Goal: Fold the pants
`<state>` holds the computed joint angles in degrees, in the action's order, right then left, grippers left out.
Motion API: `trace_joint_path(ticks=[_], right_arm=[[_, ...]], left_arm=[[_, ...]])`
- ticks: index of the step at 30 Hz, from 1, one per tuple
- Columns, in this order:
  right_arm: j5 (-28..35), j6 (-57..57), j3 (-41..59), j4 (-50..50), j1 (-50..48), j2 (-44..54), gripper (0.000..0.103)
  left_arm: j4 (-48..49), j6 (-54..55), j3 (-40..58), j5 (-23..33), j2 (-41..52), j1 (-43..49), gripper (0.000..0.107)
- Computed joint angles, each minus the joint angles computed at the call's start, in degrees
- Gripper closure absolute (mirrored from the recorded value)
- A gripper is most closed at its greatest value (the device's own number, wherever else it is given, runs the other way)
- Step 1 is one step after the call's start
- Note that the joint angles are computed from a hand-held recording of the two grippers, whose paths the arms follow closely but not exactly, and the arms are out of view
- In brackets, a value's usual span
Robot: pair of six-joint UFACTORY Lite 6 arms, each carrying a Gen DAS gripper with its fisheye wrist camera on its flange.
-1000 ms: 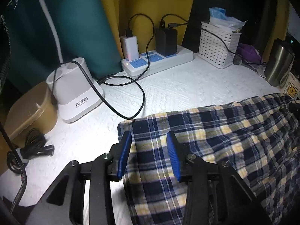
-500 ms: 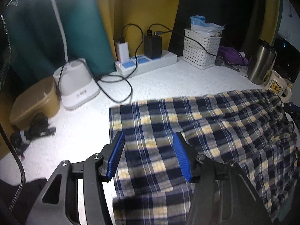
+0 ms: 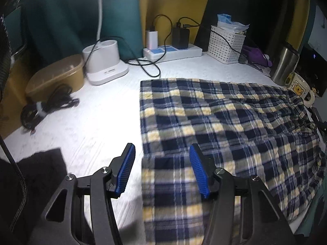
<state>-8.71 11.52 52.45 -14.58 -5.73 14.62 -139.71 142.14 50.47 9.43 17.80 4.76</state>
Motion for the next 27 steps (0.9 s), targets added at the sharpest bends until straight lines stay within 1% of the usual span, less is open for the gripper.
trace_joint_path(ticks=[4,9,12,16,18,20,24,27], right_arm=[[-2.1,0.2,-6.8,-1.1,-2.2,-5.6,0.022],[-4.7,1.6,-15.8,-4.7,-5.5,-13.0,0.022],[-6.0,1.2,-21.5,-6.2,-7.3,-17.8,0.022],[-7.9,2.7,-28.3,-11.1,-10.3,-23.3,0.021],[-9.1,-1.2,-31.8,-9.1,-11.0,-25.2,0.021],[-10.6,-8.4,-34.9,-3.3,-11.1,-26.2,0.021],[-14.5,-19.5,-39.5,4.9,-11.1,-26.4,0.021],[-17.8,-23.8,-41.6,6.8,-11.3,-25.3,0.021]], left_arm=[[-3.3,4.0,-6.3,2.0,-4.8,1.2,0.051],[-4.7,6.1,-14.3,4.9,-11.1,2.7,0.047],[-5.6,7.1,-18.4,6.3,-14.1,3.0,0.046],[-7.7,9.4,-23.5,8.0,-17.9,2.5,0.046],[-9.1,10.9,-25.9,8.8,-19.6,1.9,0.046],[-10.9,12.4,-28.1,9.1,-21.3,1.0,0.046],[-13.5,14.5,-31.9,9.1,-25.0,-0.4,0.046],[-15.7,16.2,-33.9,9.0,-27.0,-1.3,0.046]])
